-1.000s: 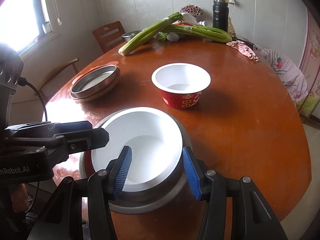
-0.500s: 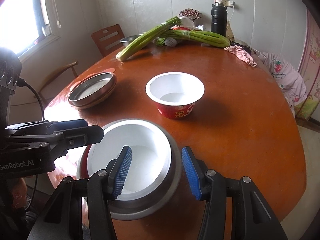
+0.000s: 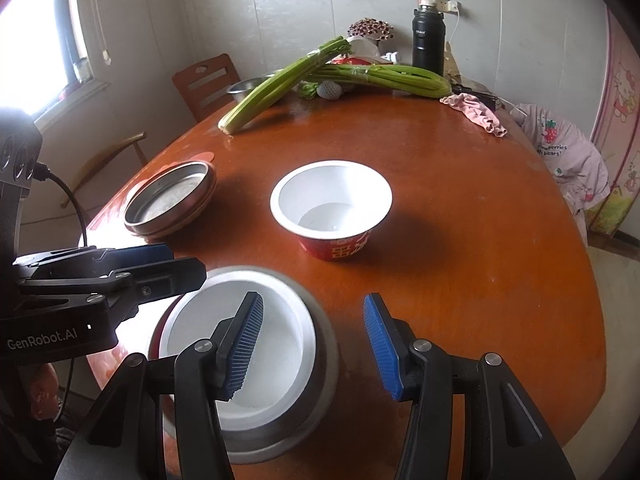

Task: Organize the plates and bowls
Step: 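Open the left gripper and release the bowl inside the steel bowl, then grasp the rim of the second red-and-white bowl with the left gripper, then lift the second red-and-white bowl with the left gripper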

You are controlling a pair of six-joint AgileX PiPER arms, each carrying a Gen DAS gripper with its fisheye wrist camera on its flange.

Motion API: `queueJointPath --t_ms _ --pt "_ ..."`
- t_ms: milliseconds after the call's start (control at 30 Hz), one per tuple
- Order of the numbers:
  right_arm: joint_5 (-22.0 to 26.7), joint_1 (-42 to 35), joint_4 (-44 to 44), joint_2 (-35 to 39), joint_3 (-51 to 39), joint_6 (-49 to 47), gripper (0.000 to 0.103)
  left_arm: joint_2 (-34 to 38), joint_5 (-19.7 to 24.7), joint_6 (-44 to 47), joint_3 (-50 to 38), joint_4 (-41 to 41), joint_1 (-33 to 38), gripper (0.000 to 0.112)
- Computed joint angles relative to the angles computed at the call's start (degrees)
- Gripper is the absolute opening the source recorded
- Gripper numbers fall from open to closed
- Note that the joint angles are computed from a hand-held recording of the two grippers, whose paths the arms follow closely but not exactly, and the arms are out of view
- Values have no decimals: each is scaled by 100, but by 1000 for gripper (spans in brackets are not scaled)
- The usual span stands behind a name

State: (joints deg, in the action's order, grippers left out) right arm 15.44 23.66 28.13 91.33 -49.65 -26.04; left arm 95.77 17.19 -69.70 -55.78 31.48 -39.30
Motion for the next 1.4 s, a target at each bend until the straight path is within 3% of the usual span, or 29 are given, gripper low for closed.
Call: queueJointPath --t_ms 300,700,1000,1300,1400 --pt "323 -220 -213 491 -716 355 55 426 48 1854 -722 -1449 487 48" --pt "796 -371 -743 1496 -1923 989 55 1575 656 3941 -2238 -3118 1024 48" --pt "1120 -382 -875 2114 -2590 1183 55 2170 916 4686 -2901 -3785 1236 48" --pt "1308 -390 -432 2351 -2859 673 55 2579 1008 5793 -3234 -4909 1369 48" --pt "1325 -388 -421 2359 -2867 685 56 2614 1038 5789 -3288 -4872 1354 47"
